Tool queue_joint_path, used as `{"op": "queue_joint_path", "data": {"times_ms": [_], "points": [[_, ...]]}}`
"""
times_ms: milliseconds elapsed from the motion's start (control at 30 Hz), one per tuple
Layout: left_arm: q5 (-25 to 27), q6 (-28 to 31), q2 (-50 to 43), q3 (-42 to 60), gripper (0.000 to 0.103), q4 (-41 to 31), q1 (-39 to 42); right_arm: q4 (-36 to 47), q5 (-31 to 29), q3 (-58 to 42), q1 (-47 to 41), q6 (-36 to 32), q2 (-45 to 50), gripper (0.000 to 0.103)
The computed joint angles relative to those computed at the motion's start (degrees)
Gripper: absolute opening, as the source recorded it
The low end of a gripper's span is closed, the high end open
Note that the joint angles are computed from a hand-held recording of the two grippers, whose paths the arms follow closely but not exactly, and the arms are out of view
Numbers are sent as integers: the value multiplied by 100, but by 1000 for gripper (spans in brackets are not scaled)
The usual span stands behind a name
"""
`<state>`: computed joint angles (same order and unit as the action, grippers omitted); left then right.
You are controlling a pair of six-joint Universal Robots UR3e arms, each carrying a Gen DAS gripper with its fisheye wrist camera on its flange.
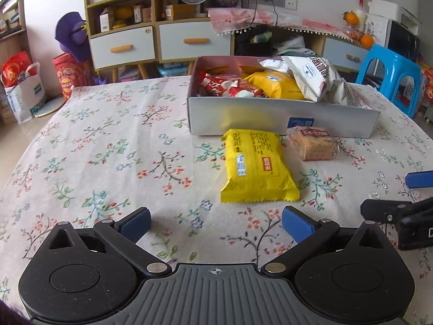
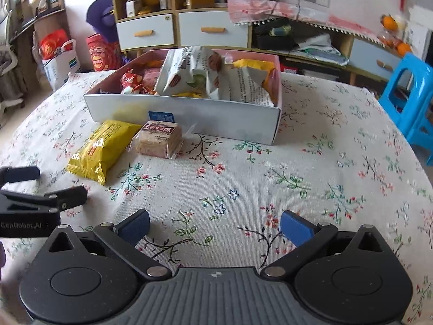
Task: Organize snacks
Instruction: 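Move both tools back toward the yellow packet and bread cake, then grasp the yellow biscuit packet with the left tool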
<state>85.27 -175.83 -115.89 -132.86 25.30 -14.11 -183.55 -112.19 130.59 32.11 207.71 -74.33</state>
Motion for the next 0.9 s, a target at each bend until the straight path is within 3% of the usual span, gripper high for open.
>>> {"op": "queue_joint_path", "data": {"times_ms": [233, 567, 800, 900], "points": [[82, -160, -394, 500, 103, 31, -177, -505, 260, 286, -206, -443, -26, 93], [-834, 128, -574, 884, 103, -158, -55, -1186, 415, 412, -316, -806, 221, 93], [-1090, -524, -621, 1145, 100, -355, 51, -1249, 572, 385, -445, -981, 248, 93], [-895, -705, -646, 1258, 90, -395, -13, -1256, 561, 343, -453, -975, 288, 93]]}}
